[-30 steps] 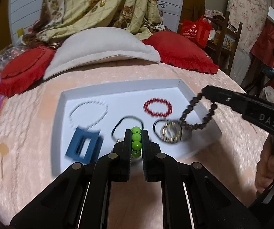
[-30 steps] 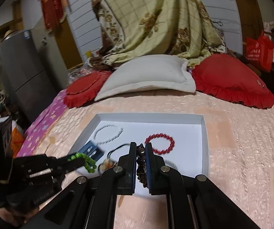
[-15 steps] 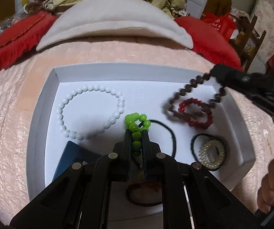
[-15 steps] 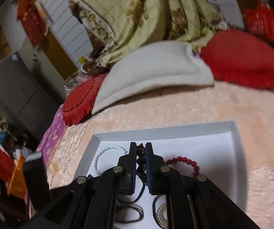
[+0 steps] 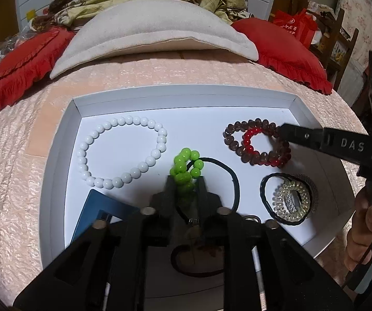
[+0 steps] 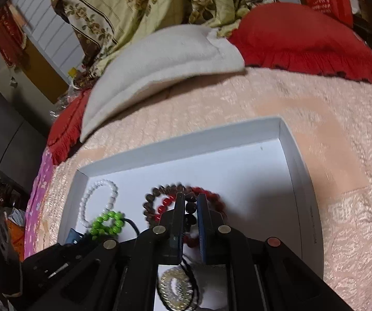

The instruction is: Organize jewelry

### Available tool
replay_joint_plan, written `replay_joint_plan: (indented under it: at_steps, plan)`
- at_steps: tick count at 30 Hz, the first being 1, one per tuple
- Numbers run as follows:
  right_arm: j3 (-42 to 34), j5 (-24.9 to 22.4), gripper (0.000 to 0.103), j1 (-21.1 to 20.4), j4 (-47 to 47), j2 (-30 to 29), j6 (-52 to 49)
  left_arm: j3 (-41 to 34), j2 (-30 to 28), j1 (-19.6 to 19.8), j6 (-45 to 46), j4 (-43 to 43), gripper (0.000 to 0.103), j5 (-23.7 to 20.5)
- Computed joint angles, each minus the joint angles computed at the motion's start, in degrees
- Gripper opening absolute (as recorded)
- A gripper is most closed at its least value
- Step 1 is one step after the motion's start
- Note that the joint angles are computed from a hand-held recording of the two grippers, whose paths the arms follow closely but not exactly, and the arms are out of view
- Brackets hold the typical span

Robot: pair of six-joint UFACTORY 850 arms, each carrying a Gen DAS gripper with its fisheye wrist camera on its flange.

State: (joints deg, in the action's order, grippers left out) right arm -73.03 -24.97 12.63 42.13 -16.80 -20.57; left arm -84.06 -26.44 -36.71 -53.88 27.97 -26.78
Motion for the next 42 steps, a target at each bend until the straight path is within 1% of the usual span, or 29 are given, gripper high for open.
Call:
replay_joint_plan:
  at_steps: [1,2,3,4,6,7,8,10,11,13,14,15,17,18,19,20,22,23,25,27,29,30,31,34,36,37,38,39,42]
  plan:
    - [-0.17,-0.34,0.008,-0.06,-0.73,-0.26,0.97,0.18,0.11,0.0,0.01,-0.03,0.03,0.35]
    - [0.04,-0.53,0.009,-0.29,-0.69,-0.24,1.28,0.28,0.21,-0.05,0.06,-0.06,0.034,0.59]
    - [0.2,-0.51,0.009,-0.4,-0.49,-0.16,1.35,0.35,0.27,-0.08,0.0,0.1,0.041,0.74]
    - [0.41,-0.37,0.012,-0.49,-0.36,-0.03,1.35,0.31,0.3,-0.19,-0.15,0.48,0.048,0.71]
    - [0.76,0.01,0.023,-0.42,-1.45,0.44,2.19,0.38,0.52,-0.57,-1.43,2.45,0.054,0.39]
    - [0.97,0.38,0.035,-0.34,-2.16,0.77,2.63,0.57,0.82,-0.93,-3.03,4.69,0.054,0.15]
    - [1.48,1.37,0.044,-0.09,-3.34,1.47,3.18,0.86,1.19,-1.19,-4.43,6.47,0.055,0.08]
    - [2.25,2.89,0.046,0.42,-5.74,2.72,4.37,1.47,2.01,-1.5,-7.11,9.34,0.06,-0.33]
    - [2.61,3.23,0.046,0.63,-7.01,3.41,5.0,2.17,2.86,-1.78,-10.13,12.05,0.062,-0.85]
    - [4.0,4.27,0.046,1.02,-8.34,5.46,5.01,3.8,4.64,-2.3,-15.97,17.25,0.073,-1.94]
    - [5.0,4.96,0.046,1.39,-10.43,6.89,6.4,4.94,5.91,-2.64,-19.3,20.16,0.076,-2.87]
    - [5.86,5.39,0.046,1.69,-12.55,8.12,7.97,6.12,7.25,-2.8,-21.28,21.75,0.083,-3.37]
    - [8.12,6.14,0.047,2.43,-17.6,11.18,11.67,7.62,9.2,-2.63,-21.02,20.19,0.089,-4.0]
    - [9.16,6.37,0.048,2.7,-19.04,12.51,12.63,8.64,10.49,-2.44,-20.37,18.07,0.096,-4.51]
    - [10.38,6.61,0.053,2.88,-19.75,13.98,12.92,9.87,11.78,-2.34,-20.96,17.34,0.103,-4.81]
    - [11.89,6.88,0.062,3.13,-20.08,15.79,12.75,11.05,12.95,-2.47,-22.38,17.78,0.102,-5.31]
    - [14.73,7.43,0.073,3.47,-21.49,19.07,13.73,13.78,15.7,-3.69,-25.85,19.81,0.102,-7.62]
    - [16.62,7.67,0.073,3.78,-22.57,21.28,14.58,15.06,16.95,-4.3,-27.29,21.09,0.102,-8.02]
    - [19.47,7.09,0.073,4.08,-21.52,24.68,12.92,18.35,19.98,-6.37,-31.73,25.23,0.102,-9.09]
    - [22.53,6.46,0.074,4.47,-21.34,28.3,12.54,22.02,22.95,-10.45,-39.11,33.84,0.102,-12.5]
    - [25.36,6.27,0.078,5.09,-21.49,31.57,12.24,24.18,24.23,-13.93,-43.28,39.58,0.102,-15.48]
    - [26.25,6.23,0.079,5.38,-22.55,32.6,13.06,24.82,24.54,-15.35,-44.18,41.14,0.102,-16.84]
    - [27.26,6.32,0.079,5.87,-24.56,33.74,14.95,24.85,24.32,-17.38,-44.09,41.71,0.102,-19.84]
    - [29.07,6.26,0.079,6.57,-26.15,35.78,16.53,22.31,23.1,-19.83,-39.16,37.99,0.102,-25.44]
    - [29.89,6.53,0.079,6.44,-24.27,36.82,15.76,21.78,23.31,-20.69,-38.14,38.02,0.102,-27.24]
    - [30.09,6.63,0.081,6.28,-22.97,37.04,14.69,21.64,23.4,-21.05,-38.71,38.38,0.102,-28.1]
    - [30.04,6.74,0.082,6.35,-23.38,36.92,15.16,21.64,23.56,-20.88,-39.55,38.02,0.102,-27.84]
    - [29.96,6.88,0.082,6.7,-25.79,36.79,17.47,21.03,23.32,-20.0,-38.9,35.79,0.102,-26.39]
    - [29.8,6.56,0.082,7.81,-34.43,36.51,25.73,17.41,21.3,-16.98,-32.68,25.47,0.102,-24.43]
